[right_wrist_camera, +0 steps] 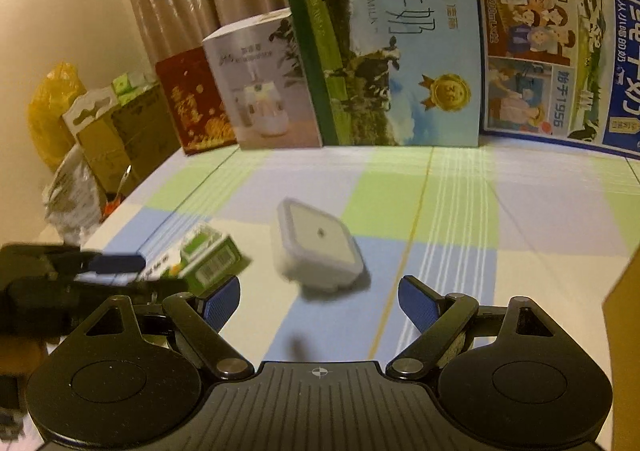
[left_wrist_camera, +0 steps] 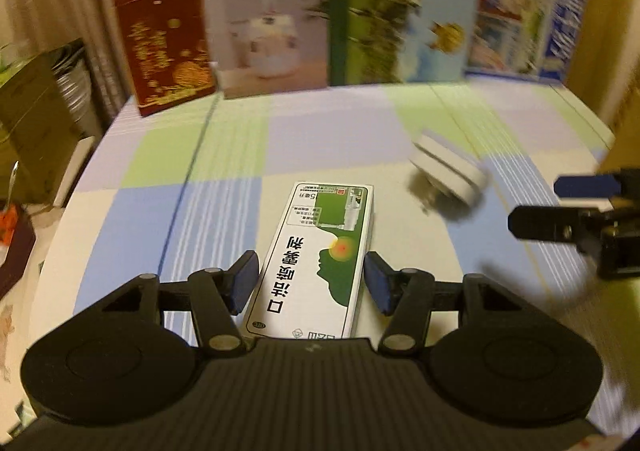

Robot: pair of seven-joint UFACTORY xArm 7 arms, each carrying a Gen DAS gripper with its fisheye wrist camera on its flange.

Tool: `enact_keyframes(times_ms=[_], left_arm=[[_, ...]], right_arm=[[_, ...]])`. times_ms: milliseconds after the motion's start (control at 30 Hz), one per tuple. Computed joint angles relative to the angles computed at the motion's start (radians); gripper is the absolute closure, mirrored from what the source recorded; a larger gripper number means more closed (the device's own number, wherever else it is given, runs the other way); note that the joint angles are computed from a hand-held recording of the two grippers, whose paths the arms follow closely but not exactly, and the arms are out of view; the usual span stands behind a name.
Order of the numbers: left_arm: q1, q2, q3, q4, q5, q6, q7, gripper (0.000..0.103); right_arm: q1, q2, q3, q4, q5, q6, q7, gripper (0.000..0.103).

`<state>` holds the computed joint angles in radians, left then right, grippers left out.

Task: Organize objects
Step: 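Lower the left tool onto the green-and-white medicine box while the right tool approaches the white device, then grasp the medicine box with the left tool while the right tool grasps the white device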

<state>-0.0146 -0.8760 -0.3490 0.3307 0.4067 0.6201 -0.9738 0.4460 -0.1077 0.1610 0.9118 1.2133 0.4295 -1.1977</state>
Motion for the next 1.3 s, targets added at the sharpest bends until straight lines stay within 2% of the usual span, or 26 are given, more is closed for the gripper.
enact_keyframes(times_ms=[133,233,433,467,500,633,733,833,900,1033,1167,1300], left_arm=[[0.015,0.016,0.012,-0.01,0.033,-0.062,0.029,0.051],[0.006,0.001,0.036,-0.035,0.019,-0.093,0.056,0.051],[0.026,0.015,0.044,-0.059,0.001,-0.159,0.101,0.05],[0.029,0.018,0.046,-0.064,-0.003,-0.174,0.108,0.05],[0.034,0.023,0.051,-0.069,-0.004,-0.196,0.118,0.05],[0.056,0.05,0.048,-0.065,-0.024,-0.224,0.146,0.05],[0.07,0.069,0.035,-0.05,-0.029,-0.221,0.155,0.051],[0.067,0.076,0.026,-0.037,-0.036,-0.195,0.155,0.052],[0.055,0.068,0.028,-0.039,-0.043,-0.183,0.155,0.052],[0.045,0.059,0.022,-0.042,-0.045,-0.164,0.147,0.052],[0.042,0.06,0.034,-0.049,-0.048,-0.178,0.145,0.052],[0.04,0.054,0.043,-0.056,-0.055,-0.188,0.151,0.052]], right_arm=[[-0.006,0.079,0.009,0.072,0.055,0.016,-0.004,0.019],[-0.013,0.13,0.034,0.115,0.027,-0.004,0.003,0.019],[-0.039,0.202,0.067,0.172,-0.029,0.009,0.049,0.021],[-0.043,0.206,0.072,0.175,-0.029,0.013,0.05,0.027],[-0.046,0.209,0.076,0.176,-0.036,0.012,0.06,0.04],[-0.056,0.193,0.086,0.168,0.004,0.011,0.05,0.058],[-0.05,0.17,0.084,0.156,-0.023,-0.003,0.065,0.065],[-0.046,0.167,0.078,0.156,-0.052,0.007,0.077,0.065],[-0.044,0.178,0.076,0.164,-0.082,0.005,0.105,0.061],[-0.039,0.192,0.089,0.156,-0.081,-0.041,0.067,0.043],[-0.06,0.219,0.089,0.175,-0.025,0.007,0.07,0.032],[-0.09,0.245,0.084,0.202,0.049,0.083,0.119,0.031]])
